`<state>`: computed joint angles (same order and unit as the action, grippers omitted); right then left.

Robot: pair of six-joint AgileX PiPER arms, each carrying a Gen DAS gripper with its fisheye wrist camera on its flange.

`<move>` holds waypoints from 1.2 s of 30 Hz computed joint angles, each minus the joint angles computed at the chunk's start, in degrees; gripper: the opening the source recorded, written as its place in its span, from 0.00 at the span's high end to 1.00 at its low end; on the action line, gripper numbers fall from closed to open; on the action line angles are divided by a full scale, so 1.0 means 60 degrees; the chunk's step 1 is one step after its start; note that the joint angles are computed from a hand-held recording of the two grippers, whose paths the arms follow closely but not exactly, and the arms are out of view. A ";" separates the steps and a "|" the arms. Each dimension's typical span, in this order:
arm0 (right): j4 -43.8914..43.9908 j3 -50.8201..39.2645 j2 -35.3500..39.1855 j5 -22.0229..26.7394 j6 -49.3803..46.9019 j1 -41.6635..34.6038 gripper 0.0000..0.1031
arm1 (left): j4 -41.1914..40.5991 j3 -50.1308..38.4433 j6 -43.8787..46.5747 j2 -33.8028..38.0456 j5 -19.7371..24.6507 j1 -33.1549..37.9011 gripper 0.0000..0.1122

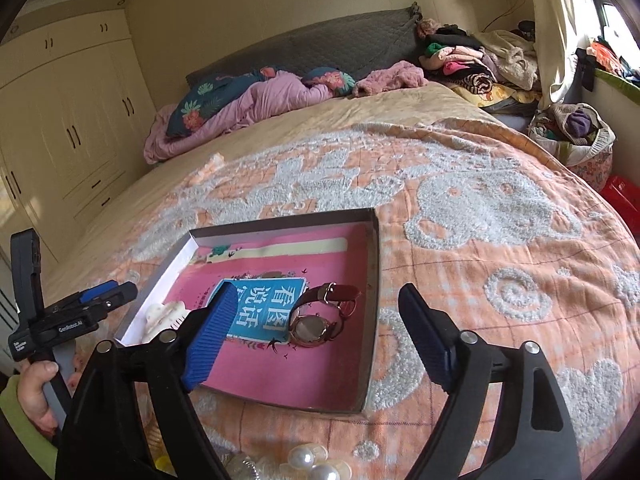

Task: Organize jewelry
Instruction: 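Open and withdraw both tools from the box back over the loose items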

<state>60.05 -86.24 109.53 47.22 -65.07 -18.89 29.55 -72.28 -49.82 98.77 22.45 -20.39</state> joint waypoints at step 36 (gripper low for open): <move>0.0203 0.3440 -0.3170 0.2265 -0.1635 -0.1665 0.13 | 0.2001 0.2549 -0.2554 -0.3271 0.0707 -0.1852 0.17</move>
